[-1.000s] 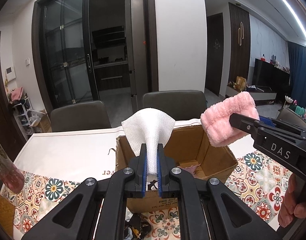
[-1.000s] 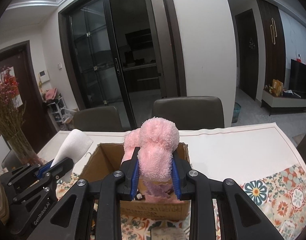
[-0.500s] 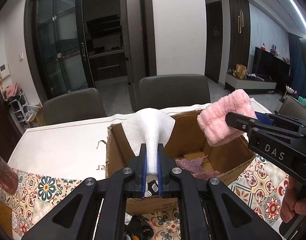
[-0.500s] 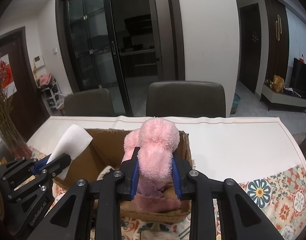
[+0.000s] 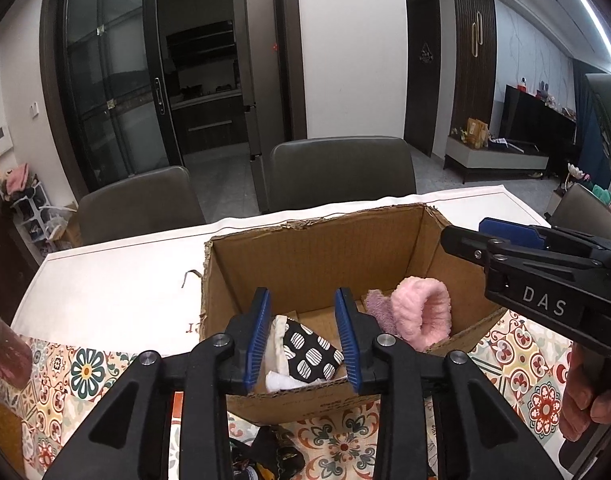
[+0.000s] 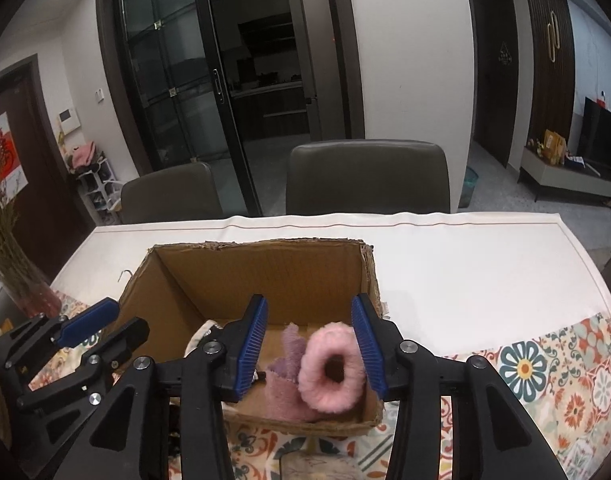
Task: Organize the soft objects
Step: 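Open both tools to drop cloth and headband into the box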
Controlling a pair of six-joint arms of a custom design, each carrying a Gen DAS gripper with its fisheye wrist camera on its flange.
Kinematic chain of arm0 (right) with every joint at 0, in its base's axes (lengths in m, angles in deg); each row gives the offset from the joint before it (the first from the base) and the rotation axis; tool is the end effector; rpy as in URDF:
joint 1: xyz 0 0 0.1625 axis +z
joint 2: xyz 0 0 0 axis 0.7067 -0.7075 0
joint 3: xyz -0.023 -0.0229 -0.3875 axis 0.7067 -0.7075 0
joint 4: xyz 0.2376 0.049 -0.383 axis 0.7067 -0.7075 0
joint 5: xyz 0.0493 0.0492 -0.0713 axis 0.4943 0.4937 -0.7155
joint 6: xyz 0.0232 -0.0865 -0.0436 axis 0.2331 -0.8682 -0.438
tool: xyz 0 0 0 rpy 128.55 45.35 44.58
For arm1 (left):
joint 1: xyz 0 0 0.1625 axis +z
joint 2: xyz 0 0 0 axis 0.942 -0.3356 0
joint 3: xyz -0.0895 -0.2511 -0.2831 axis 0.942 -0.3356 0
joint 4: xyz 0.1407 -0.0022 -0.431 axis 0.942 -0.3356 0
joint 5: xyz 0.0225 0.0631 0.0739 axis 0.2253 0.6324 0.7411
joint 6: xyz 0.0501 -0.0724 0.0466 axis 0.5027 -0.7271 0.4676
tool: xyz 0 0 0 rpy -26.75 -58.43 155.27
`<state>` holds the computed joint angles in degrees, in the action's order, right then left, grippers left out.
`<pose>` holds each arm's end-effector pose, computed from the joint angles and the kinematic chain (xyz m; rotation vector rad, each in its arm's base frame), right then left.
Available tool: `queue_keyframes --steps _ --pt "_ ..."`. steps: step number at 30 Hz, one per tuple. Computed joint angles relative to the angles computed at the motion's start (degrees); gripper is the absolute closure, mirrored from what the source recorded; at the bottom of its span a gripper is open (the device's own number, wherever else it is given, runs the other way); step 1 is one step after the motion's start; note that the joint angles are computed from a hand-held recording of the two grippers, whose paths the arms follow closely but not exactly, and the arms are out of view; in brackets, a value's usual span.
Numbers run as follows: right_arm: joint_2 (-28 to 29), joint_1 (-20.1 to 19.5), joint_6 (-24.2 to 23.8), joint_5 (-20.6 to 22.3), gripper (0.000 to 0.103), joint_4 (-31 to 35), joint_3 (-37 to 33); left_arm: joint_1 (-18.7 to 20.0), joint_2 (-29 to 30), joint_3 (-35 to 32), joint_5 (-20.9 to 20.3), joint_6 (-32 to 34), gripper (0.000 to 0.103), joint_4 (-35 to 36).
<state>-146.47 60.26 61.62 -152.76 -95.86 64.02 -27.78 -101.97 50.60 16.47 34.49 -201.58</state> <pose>0.2668 -0.6269 0.2558 0.7190 -2.3970 0.9424 -0.3212 -0.5964 0.1782 0.4696 2.1168 -1.0200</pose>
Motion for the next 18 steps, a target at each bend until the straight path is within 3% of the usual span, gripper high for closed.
queue_keyframes --steps 13,18 --pt "-3.94 1.62 0.63 0.32 0.058 -1.31 4.13 -4.07 -4.28 5.21 4.85 -2.95 0.065 -0.52" --pt "-5.84 2.47 0.50 0.70 0.058 -1.81 6.39 -5.86 -7.31 7.87 6.49 -8.49 0.065 4.59"
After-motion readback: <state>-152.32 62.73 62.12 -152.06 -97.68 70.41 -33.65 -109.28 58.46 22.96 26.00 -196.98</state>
